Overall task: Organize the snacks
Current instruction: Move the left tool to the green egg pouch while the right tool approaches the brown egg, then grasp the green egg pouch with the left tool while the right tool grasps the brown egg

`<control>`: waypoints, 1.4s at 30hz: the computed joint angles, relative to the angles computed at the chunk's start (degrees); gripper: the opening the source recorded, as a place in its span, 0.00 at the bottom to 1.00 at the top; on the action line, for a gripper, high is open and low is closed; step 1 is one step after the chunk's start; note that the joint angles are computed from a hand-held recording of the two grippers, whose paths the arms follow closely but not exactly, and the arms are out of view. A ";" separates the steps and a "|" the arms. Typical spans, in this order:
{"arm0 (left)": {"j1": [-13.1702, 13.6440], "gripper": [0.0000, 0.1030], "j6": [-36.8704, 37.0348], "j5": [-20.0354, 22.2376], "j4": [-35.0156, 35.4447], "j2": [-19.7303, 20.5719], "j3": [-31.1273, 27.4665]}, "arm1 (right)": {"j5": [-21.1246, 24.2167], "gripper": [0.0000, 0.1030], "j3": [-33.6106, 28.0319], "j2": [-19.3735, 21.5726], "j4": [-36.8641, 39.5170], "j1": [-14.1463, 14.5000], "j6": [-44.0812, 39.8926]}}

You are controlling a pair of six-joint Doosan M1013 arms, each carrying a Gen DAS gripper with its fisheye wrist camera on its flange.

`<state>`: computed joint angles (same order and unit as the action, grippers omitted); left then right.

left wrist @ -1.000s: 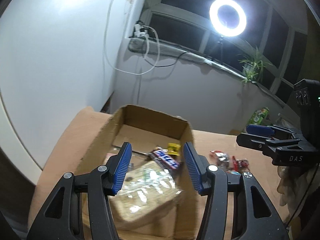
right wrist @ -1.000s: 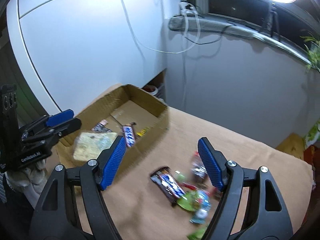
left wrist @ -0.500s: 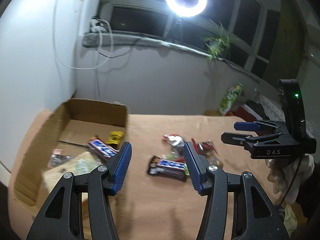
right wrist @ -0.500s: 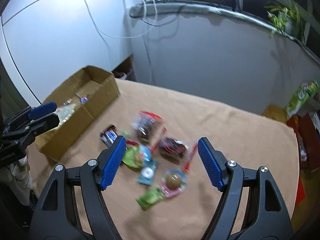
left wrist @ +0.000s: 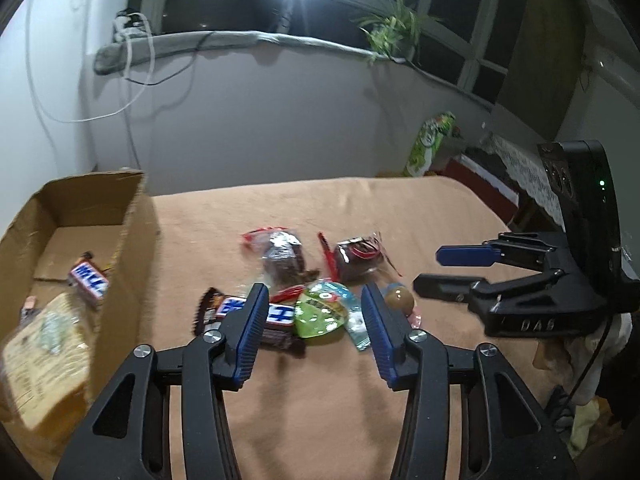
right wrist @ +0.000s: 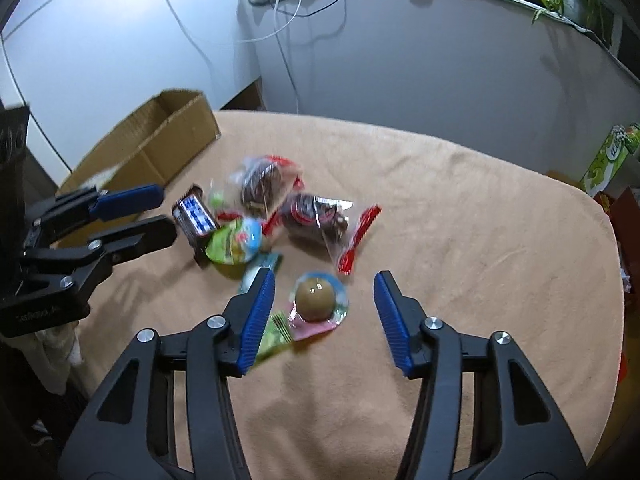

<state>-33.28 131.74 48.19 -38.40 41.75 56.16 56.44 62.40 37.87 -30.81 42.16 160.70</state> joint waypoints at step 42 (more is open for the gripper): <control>-3.34 0.35 -3.89 -1.33 13.48 2.04 -1.77 | -1.53 0.33 0.98 1.18 0.53 -0.07 -4.67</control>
<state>-36.62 127.86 46.86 -24.91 43.79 54.39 54.91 63.37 39.05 -30.29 42.09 156.03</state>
